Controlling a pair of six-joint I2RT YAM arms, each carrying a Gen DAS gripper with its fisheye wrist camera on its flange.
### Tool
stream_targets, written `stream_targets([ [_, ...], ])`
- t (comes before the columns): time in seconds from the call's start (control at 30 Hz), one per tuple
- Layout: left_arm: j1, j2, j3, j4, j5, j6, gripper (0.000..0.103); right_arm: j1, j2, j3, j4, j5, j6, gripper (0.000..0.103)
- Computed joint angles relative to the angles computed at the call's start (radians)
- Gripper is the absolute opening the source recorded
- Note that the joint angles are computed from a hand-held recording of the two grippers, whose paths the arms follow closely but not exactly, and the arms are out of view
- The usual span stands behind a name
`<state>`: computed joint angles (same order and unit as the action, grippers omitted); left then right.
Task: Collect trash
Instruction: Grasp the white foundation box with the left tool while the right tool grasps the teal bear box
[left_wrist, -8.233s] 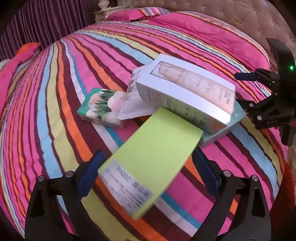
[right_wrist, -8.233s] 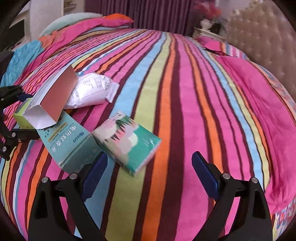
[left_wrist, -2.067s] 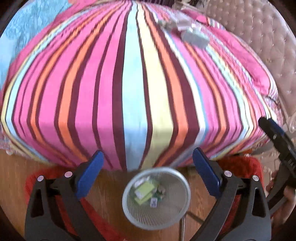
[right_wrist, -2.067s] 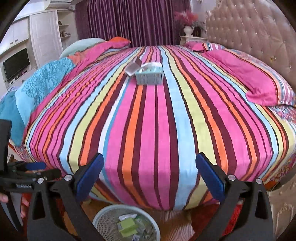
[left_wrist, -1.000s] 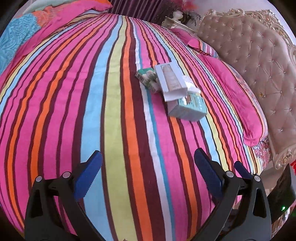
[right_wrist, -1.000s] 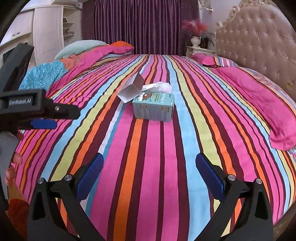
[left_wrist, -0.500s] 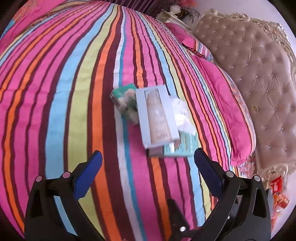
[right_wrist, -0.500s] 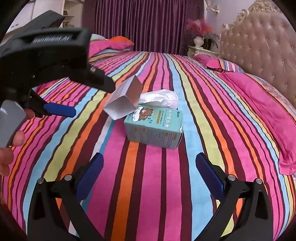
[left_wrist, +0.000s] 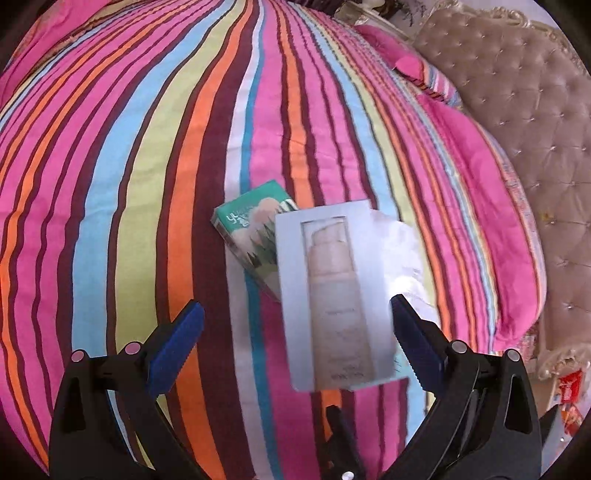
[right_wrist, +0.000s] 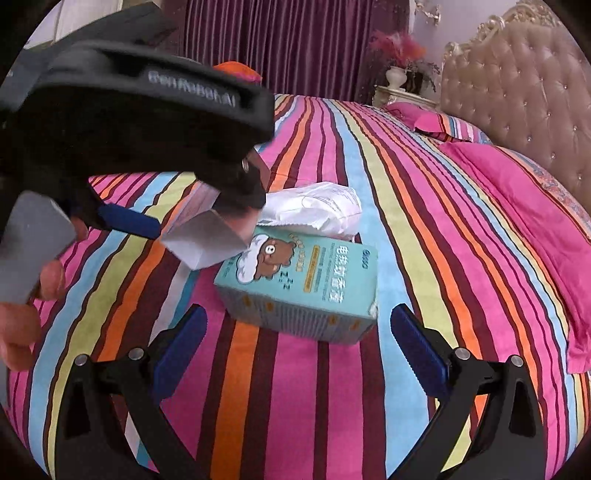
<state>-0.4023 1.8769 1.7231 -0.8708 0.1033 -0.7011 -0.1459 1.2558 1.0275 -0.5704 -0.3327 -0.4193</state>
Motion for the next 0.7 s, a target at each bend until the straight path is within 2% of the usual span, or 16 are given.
stream_targets([
  [0.2,0.032,0.033,0.01,0.001,0.048,-0.02,0.095,0.026,0.049,0.027,0.032,0.025,0.049,0.095],
  [0.27,0.032,0.037,0.011,0.0,0.04,-0.024,0.086,0.031,0.063,0.035,0.04,0.036,0.064,0.095],
  [0.3,0.037,0.034,0.002,0.008,0.047,-0.026,0.074,0.033,0.075,0.046,0.037,0.038,0.069,0.095],
  [0.33,0.046,0.026,-0.018,0.028,0.068,-0.032,0.057,0.034,0.087,0.056,0.033,0.04,0.071,0.095],
  [0.37,0.055,0.018,-0.038,0.042,0.091,-0.039,0.048,0.034,0.096,0.063,0.031,0.043,0.073,0.095],
  [0.47,0.066,-0.001,-0.094,0.081,0.12,-0.04,0.047,0.036,0.108,0.075,0.021,0.05,0.075,0.088],
  [0.6,0.055,-0.025,-0.121,0.091,0.095,-0.032,0.047,0.019,0.084,0.067,0.008,0.052,0.059,0.087],
  [0.7,0.044,-0.055,-0.142,0.088,0.069,-0.031,0.047,-0.018,0.059,0.066,-0.025,0.015,0.039,0.087],
])
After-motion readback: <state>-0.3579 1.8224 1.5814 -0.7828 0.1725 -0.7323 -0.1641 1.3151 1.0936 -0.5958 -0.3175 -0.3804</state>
